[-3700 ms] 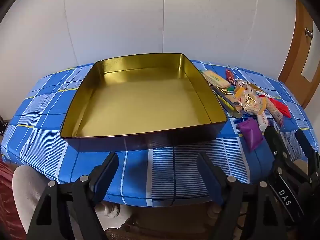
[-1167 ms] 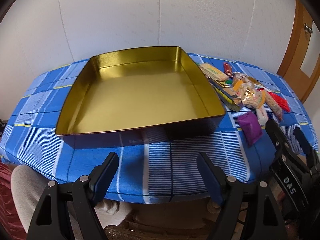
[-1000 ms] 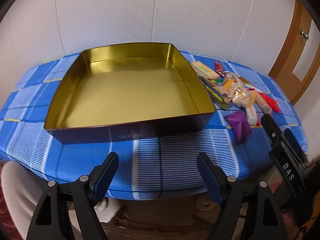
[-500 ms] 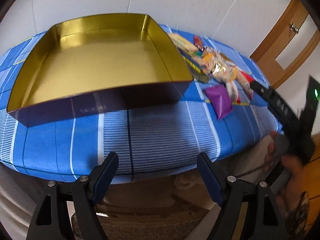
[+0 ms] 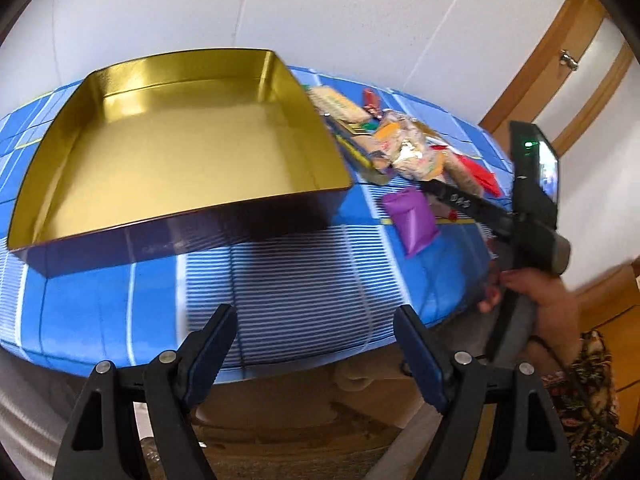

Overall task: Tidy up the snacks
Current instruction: 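Reach the left tool to the purple pouch and close on it while the right tool reaches the white-and-red bar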

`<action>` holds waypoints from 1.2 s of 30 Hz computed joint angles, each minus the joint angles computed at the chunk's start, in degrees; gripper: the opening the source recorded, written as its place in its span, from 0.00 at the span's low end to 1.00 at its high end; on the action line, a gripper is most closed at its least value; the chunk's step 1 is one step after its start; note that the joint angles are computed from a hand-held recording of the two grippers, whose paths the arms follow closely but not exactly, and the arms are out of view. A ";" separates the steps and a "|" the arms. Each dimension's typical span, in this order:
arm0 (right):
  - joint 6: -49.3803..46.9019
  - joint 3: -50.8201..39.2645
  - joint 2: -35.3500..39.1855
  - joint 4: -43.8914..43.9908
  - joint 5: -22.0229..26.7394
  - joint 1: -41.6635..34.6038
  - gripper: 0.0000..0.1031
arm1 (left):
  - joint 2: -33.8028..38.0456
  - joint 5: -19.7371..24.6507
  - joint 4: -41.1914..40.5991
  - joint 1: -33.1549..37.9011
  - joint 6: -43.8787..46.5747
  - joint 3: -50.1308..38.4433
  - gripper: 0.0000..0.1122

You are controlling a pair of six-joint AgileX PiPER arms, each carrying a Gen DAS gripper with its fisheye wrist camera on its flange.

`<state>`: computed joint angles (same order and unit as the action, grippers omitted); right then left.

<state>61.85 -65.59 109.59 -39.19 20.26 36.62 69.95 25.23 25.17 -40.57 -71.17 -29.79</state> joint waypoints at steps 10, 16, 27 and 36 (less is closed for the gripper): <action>6.95 9.89 -5.39 -1.67 -7.93 -4.07 0.36 | 7.12 1.75 8.53 -2.27 -4.67 -6.90 0.73; 27.91 14.33 -7.42 -18.14 -10.47 -5.76 0.35 | 15.27 -0.65 6.19 -0.69 0.71 -14.33 0.73; 45.21 15.81 -7.85 -31.76 -7.69 -5.78 0.35 | 29.10 1.20 -2.02 1.28 6.55 -27.72 0.73; 49.88 16.39 -7.95 -35.38 -8.01 -6.48 0.35 | 35.94 3.29 -1.29 1.28 6.59 -34.38 0.73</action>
